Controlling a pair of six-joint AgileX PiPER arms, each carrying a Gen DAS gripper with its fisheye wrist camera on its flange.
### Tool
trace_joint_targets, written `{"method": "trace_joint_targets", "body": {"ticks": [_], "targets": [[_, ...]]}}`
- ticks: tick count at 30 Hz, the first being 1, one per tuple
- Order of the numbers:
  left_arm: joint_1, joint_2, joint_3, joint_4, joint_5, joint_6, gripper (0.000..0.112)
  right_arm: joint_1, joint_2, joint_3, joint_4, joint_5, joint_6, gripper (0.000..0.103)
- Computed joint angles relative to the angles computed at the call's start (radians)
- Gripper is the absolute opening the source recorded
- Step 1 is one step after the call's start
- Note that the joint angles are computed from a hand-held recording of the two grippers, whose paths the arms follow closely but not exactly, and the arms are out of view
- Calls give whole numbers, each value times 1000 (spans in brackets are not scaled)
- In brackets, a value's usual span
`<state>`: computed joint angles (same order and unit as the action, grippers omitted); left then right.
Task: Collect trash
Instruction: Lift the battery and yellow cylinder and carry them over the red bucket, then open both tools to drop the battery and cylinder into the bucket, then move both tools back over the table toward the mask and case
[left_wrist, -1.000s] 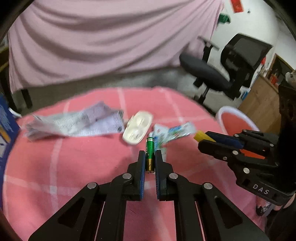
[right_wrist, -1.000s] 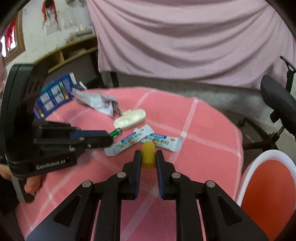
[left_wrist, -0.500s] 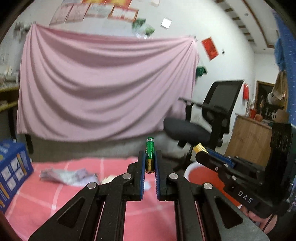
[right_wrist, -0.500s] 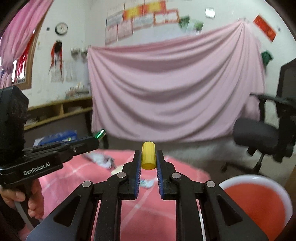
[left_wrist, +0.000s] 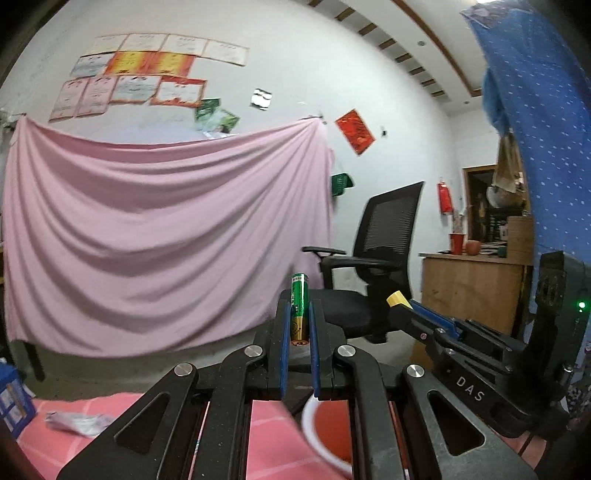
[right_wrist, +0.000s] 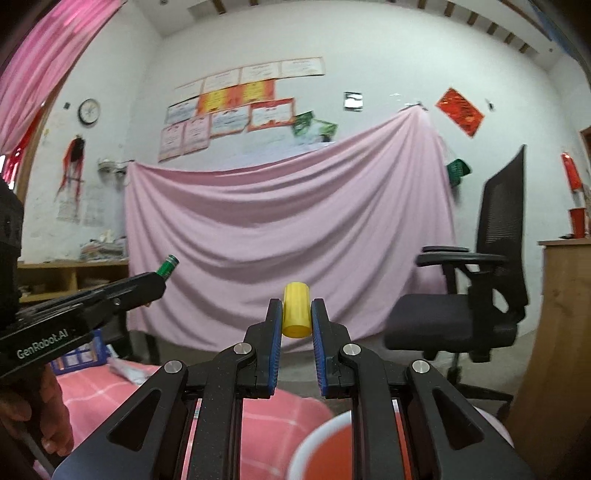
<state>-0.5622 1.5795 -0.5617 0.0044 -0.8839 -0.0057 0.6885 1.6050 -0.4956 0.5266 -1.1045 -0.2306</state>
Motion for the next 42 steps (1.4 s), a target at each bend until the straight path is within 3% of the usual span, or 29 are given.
{"method": "trace_joint_targets", "body": {"ticks": [6,17,24,27,31,33,34,35,38,42], "targets": [[-84,66,-108,-26,73,40,7,-102,-62,94,-31,-1,70,14],[-171,199,-255,-55,224,36,7,-227,-82,67,-34,205,108,14],[-140,260,-366,94,400,-163,7,-269,-67,43,-61,287,133,14],[-114,283,-429,288,498,-371,7,-283,-63,30,-61,326,136,14],[-99,306,-478,477,569,-586,7,-299,-59,16,-66,374,140,15],[-92,311,-494,567,591,-685,7,-300,-57,9,-54,389,132,20],[-89,311,-496,591,596,-713,7,-300,-57,8,-47,393,130,28],[-87,312,-501,620,602,-746,7,-300,-57,10,-49,393,134,31],[-76,305,-508,706,614,-848,8,-300,-60,5,-33,402,117,31],[-54,279,-471,669,595,-829,18,-293,-69,-3,-9,413,99,33]]}}
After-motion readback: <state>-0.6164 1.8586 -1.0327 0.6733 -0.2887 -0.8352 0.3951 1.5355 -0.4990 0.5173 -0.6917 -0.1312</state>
